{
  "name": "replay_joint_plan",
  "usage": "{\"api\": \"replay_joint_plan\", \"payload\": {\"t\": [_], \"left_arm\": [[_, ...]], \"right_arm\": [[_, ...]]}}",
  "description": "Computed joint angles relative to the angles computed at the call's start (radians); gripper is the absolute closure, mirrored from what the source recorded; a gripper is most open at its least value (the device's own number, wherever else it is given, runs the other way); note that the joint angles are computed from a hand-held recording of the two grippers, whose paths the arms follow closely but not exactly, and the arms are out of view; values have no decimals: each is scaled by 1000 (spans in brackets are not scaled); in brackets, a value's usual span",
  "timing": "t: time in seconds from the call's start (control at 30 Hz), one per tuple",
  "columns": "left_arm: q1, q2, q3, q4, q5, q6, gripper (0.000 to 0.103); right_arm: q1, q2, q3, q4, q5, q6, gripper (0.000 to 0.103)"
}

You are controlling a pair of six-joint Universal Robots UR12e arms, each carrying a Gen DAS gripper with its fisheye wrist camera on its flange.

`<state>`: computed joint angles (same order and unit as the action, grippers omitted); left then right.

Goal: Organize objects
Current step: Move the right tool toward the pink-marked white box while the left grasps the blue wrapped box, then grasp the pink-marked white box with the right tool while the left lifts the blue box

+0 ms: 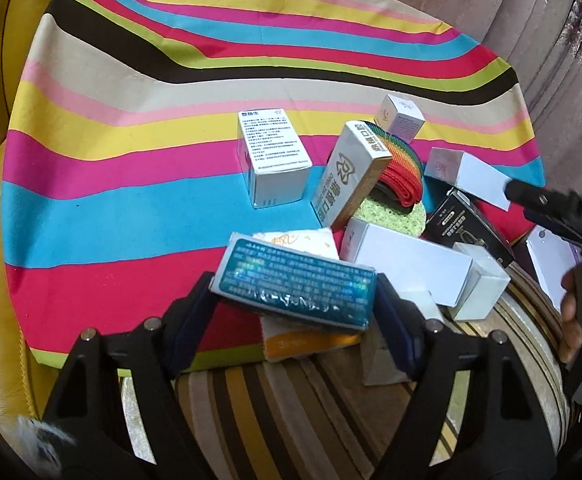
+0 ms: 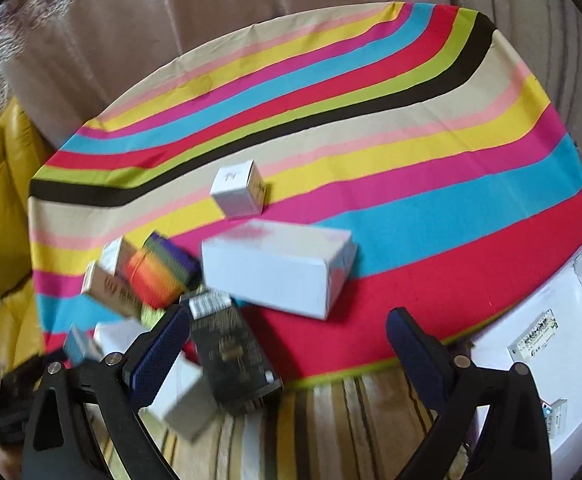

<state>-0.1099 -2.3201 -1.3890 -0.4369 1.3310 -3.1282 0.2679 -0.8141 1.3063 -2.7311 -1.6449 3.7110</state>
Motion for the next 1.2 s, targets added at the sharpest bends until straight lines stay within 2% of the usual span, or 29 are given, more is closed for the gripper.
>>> {"api": "replay_joint_plan", "payload": {"t": [0.17,0.37,0.63,0.8,1.07,1.2], "left_arm": [[-4,-4,-5,23,9,0,24],[3,-3,-13,41,-20,-10,24],[8,-6,-18,58,-50,-25,25],[9,-5,-24,73,-57,-35,25],[2,4,-45,141,-7,-62,25],[-4,13,-65,193,27,-116,25]], "right_arm": [[15,36,-64,29,-69,22,3],[28,66,-113,54,-134,21,3],[36,105,-186,136,-186,20,3],[30,118,-208,185,-182,41,3],[34,113,-197,175,-217,28,6],[34,99,-170,136,-223,25,6]]}}
